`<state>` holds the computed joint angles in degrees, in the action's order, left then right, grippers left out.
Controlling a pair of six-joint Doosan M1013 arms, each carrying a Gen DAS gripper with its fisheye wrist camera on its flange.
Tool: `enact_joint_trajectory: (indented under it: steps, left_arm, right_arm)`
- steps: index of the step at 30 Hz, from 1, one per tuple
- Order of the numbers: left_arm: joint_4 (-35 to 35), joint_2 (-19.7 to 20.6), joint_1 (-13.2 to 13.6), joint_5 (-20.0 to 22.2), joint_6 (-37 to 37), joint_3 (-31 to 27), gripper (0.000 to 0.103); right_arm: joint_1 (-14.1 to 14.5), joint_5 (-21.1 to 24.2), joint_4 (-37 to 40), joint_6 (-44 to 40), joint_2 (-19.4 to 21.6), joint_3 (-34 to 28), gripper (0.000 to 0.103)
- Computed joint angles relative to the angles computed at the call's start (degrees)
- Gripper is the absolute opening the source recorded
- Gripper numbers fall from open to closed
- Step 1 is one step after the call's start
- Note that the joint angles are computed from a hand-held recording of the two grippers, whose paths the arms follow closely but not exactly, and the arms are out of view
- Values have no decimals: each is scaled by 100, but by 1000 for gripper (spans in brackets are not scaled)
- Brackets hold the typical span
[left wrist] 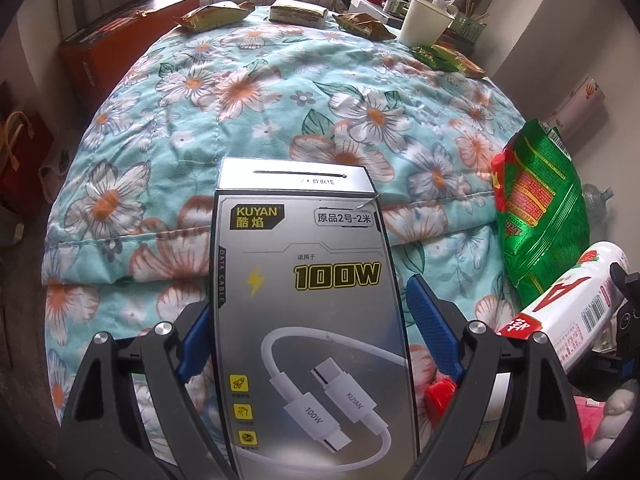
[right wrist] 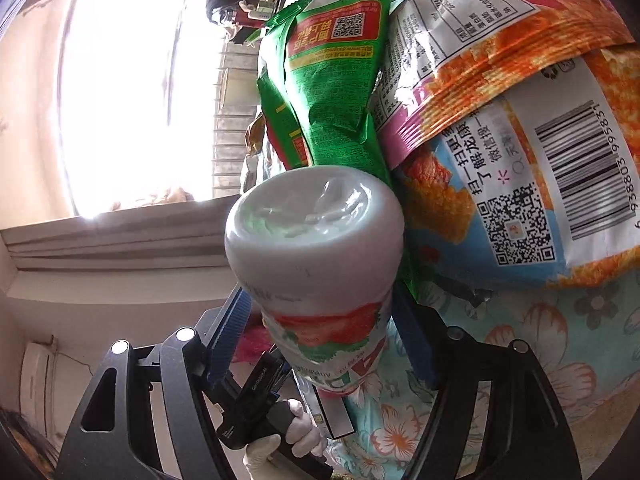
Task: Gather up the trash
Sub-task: 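Lift the charger box and AD bottle with both grippers and carry them toward the wastebasket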
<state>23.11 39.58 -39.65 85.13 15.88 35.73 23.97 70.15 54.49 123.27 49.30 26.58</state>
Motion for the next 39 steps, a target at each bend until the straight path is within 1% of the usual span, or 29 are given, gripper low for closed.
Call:
enact_joint_trajectory:
  steps: [1,2,5,11,13,15,27,29,33,39]
  left_arm:
    - [30,35,-8,69,31,-58,83]
    - [58,67,-16,137,67,-110,83]
    - [106,125,-30,256,187,-207,83]
    - [211,230,-61,478,359,-395,82]
    - [279,262,-78,552,396,-458,78]
    - [311,256,-90,542,397,-458,78]
    - [704,299,-199,668,579,-644,77]
    - [747,301,-209,675,605,-668,77]
    - [899,333,-245,752,675,-765,77]
    - [1022,337,-287,770,712,-812,77]
  right_arm:
    - [-24,-100,61,-71,-98,254,69]
    - [-45,-120,103,-61,-115,333,65]
    - [-87,-180,243,-51,-187,553,64]
    - [-135,-183,352,-197,-266,711,64]
    - [-130,-192,350,-267,-273,723,64]
    - [-151,-125,333,-250,-180,552,64]
    - [-237,45,365,-393,-86,313,63]
    - [-234,37,372,-436,-109,353,63]
    - [-225,84,343,-385,-42,183,63]
    - [-216,90,344,-453,-98,217,63]
